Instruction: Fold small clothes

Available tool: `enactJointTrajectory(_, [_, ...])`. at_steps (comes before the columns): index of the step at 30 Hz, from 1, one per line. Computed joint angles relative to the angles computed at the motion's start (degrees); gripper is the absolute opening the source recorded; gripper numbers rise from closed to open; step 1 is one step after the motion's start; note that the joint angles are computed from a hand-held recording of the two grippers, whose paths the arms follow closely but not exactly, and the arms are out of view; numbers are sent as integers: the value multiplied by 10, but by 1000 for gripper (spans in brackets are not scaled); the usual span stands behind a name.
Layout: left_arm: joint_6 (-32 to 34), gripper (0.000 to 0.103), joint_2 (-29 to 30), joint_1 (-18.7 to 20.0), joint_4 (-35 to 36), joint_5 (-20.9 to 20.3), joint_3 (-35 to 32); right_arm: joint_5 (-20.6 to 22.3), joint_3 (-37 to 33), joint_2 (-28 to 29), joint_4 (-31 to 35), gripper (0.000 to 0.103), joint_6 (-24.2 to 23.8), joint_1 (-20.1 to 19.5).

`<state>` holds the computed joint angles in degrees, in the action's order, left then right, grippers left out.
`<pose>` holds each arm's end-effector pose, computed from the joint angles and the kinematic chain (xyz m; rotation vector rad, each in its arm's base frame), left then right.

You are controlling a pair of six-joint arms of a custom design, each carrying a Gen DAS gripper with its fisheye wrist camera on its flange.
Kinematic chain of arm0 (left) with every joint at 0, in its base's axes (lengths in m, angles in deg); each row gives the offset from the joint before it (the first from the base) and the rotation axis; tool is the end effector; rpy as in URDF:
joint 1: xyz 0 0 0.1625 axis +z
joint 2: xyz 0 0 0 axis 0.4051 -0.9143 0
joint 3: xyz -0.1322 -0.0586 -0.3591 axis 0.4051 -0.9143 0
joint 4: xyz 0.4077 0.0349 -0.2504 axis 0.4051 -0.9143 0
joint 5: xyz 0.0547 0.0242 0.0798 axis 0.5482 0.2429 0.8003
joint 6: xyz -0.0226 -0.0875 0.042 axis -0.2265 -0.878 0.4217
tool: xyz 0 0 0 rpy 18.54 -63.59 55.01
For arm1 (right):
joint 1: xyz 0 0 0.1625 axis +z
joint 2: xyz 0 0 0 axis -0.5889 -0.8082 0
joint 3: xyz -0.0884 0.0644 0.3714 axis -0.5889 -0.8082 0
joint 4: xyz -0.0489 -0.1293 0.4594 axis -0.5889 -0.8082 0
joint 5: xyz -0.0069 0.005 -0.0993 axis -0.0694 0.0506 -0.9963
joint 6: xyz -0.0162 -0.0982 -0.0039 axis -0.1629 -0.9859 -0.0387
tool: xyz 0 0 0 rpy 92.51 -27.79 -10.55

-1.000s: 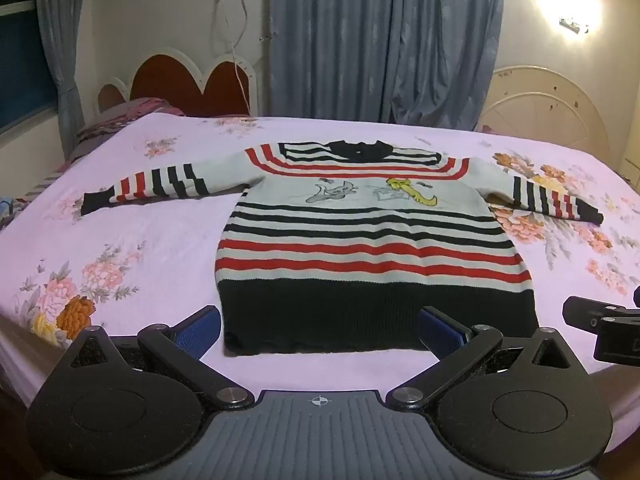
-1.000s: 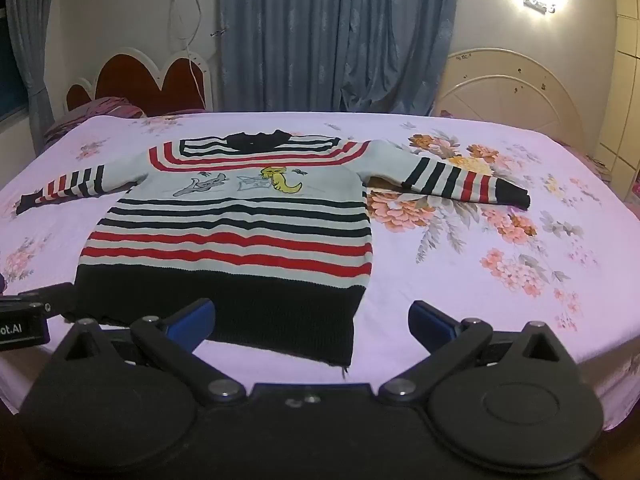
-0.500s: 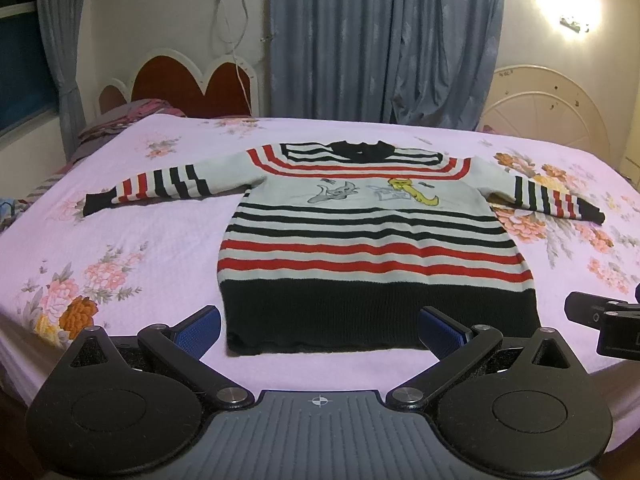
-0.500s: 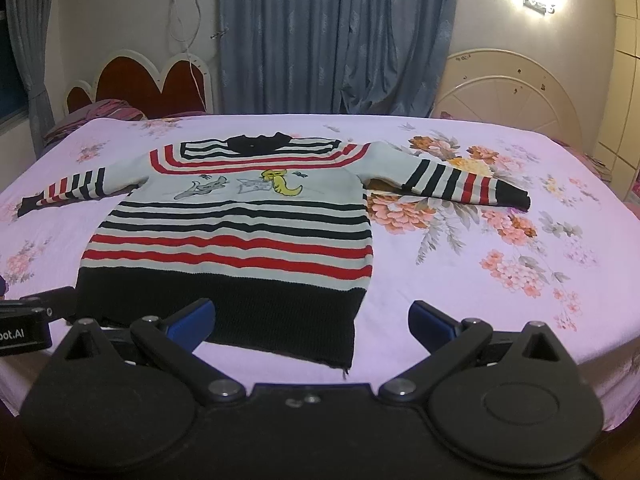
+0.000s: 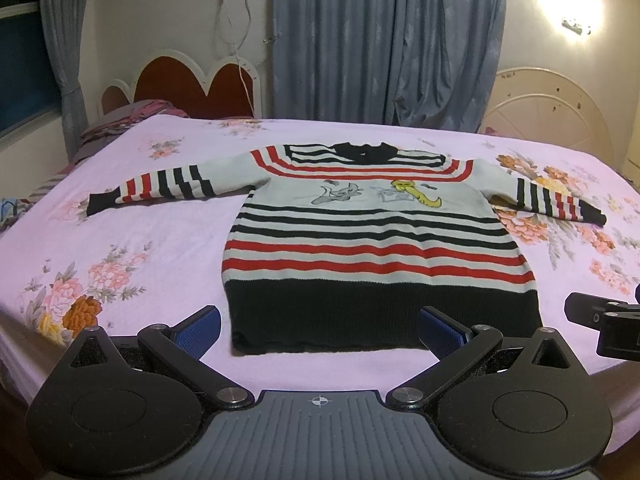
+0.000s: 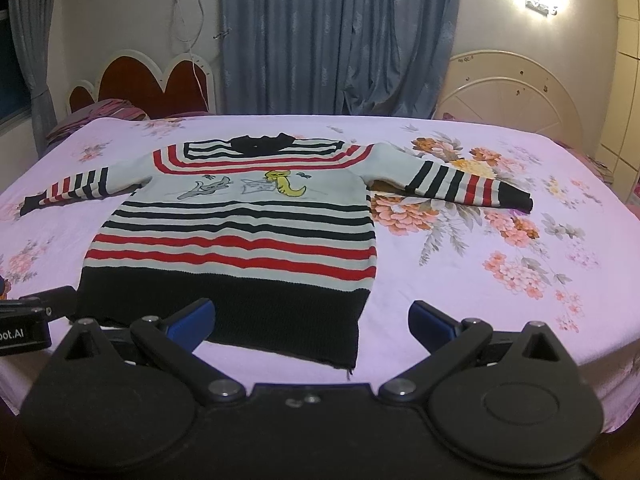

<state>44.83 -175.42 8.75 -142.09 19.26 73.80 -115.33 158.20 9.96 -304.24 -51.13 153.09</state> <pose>-0.1436 -0.3572 0.1797 0.4660 2.1391 -1.0698 0.2360 -0.3425 0.1063 0.3652 -2.1066 1.0627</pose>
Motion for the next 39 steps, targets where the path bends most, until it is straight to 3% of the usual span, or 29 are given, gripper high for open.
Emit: enactJointTrajectory(39, [17,103,0,8,-8,-4,-4,0,-5,11,-5,102,-2,0])
